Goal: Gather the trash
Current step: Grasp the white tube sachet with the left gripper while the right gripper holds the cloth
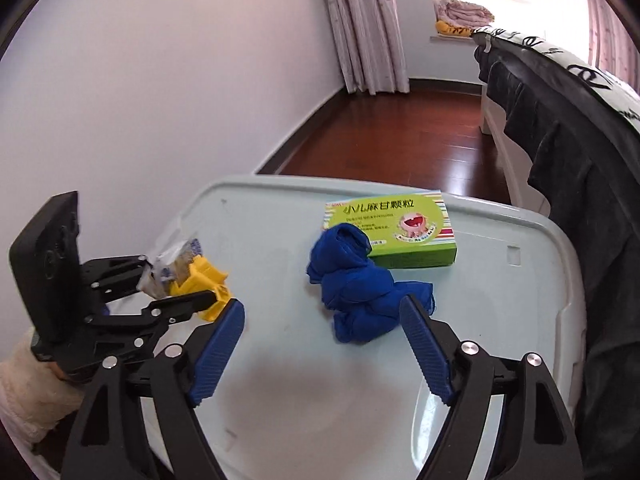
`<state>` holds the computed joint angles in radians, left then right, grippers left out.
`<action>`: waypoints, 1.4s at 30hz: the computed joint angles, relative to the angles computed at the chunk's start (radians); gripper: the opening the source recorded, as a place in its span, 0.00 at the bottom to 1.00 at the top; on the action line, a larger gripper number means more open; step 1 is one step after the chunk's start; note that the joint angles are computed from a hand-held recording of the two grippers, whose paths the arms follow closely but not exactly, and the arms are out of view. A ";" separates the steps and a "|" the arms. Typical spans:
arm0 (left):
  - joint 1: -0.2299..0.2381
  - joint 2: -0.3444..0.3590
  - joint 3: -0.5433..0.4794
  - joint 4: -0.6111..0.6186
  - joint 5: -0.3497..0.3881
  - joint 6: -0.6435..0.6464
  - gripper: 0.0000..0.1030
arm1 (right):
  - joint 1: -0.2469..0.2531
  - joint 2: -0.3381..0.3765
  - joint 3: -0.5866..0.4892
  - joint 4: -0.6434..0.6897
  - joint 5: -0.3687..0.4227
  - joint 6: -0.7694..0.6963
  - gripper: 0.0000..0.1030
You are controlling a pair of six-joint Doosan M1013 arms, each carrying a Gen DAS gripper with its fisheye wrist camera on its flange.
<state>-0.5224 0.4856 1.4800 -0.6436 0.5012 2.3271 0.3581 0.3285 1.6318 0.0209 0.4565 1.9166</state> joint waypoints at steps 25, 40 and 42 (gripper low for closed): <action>-0.008 0.010 0.027 0.538 -0.013 -0.401 0.77 | 0.006 -0.046 0.098 0.044 -0.058 0.097 0.81; 0.026 0.094 -0.088 0.419 0.127 -0.330 0.06 | 0.007 -0.019 0.063 0.019 -0.002 0.092 0.82; 0.021 0.085 -0.075 0.454 0.124 -0.345 0.05 | 0.009 -0.015 0.054 -0.001 0.006 0.093 0.82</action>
